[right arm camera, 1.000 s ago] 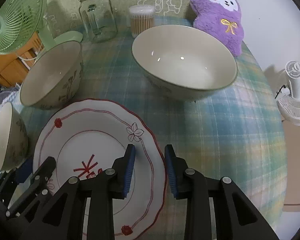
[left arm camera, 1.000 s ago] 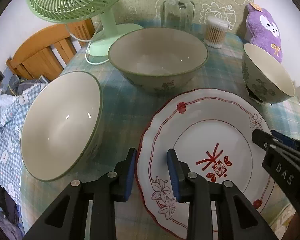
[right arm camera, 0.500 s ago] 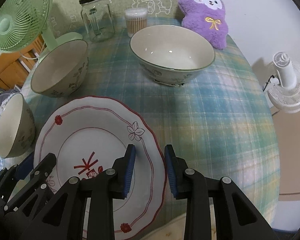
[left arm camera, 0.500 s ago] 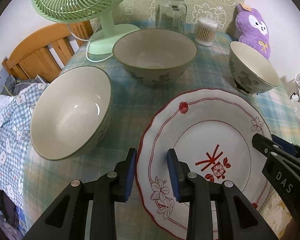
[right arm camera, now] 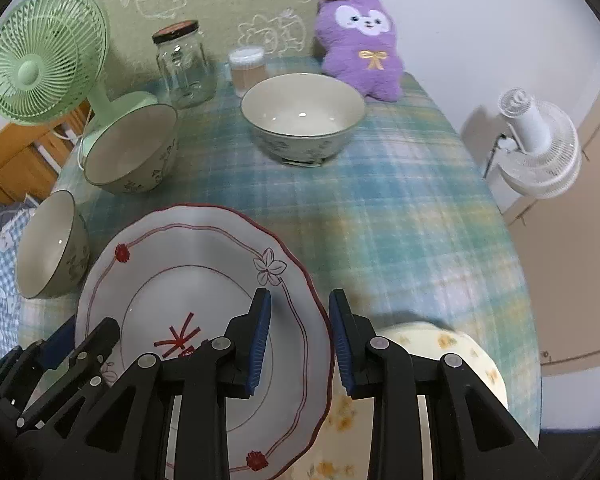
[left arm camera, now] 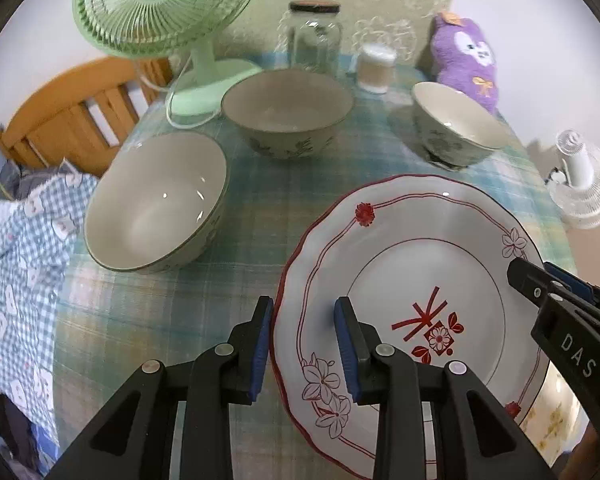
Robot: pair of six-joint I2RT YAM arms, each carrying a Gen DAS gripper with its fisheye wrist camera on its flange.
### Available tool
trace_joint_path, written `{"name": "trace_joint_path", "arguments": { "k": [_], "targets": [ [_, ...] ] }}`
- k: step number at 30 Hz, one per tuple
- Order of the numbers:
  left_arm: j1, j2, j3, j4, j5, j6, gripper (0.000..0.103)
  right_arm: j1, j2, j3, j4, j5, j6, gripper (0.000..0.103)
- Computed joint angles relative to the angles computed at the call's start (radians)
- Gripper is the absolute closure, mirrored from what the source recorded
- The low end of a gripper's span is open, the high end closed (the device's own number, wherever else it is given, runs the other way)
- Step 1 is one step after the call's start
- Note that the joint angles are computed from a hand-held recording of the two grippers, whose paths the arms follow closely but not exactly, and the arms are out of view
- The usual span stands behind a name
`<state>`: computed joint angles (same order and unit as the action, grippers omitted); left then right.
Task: Organize plates and bowls
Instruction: 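Lift the red-pattern plate and carry it toward the yellow-flower plate stack, then lower the red-pattern plate onto the yellow-flower plate stack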
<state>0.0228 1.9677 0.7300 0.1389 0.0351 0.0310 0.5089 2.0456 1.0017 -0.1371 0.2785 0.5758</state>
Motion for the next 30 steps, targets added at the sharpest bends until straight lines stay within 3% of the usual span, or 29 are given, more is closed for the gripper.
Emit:
{"name": "trace_joint_path", "arguments": {
  "k": [10, 30],
  "targets": [
    [-0.108, -0.092, -0.116, 0.031, -0.020, -0.019, 0.073, -0.030, -0.168, -0.223, 0.044, 0.010, 0.038, 0.070],
    [-0.482, -0.082, -0.164, 0.027, -0.186, -0.375, 0.073, -0.308, -0.321, -0.525, 0.205, -0.118, -0.241, 0.070]
  ]
}}
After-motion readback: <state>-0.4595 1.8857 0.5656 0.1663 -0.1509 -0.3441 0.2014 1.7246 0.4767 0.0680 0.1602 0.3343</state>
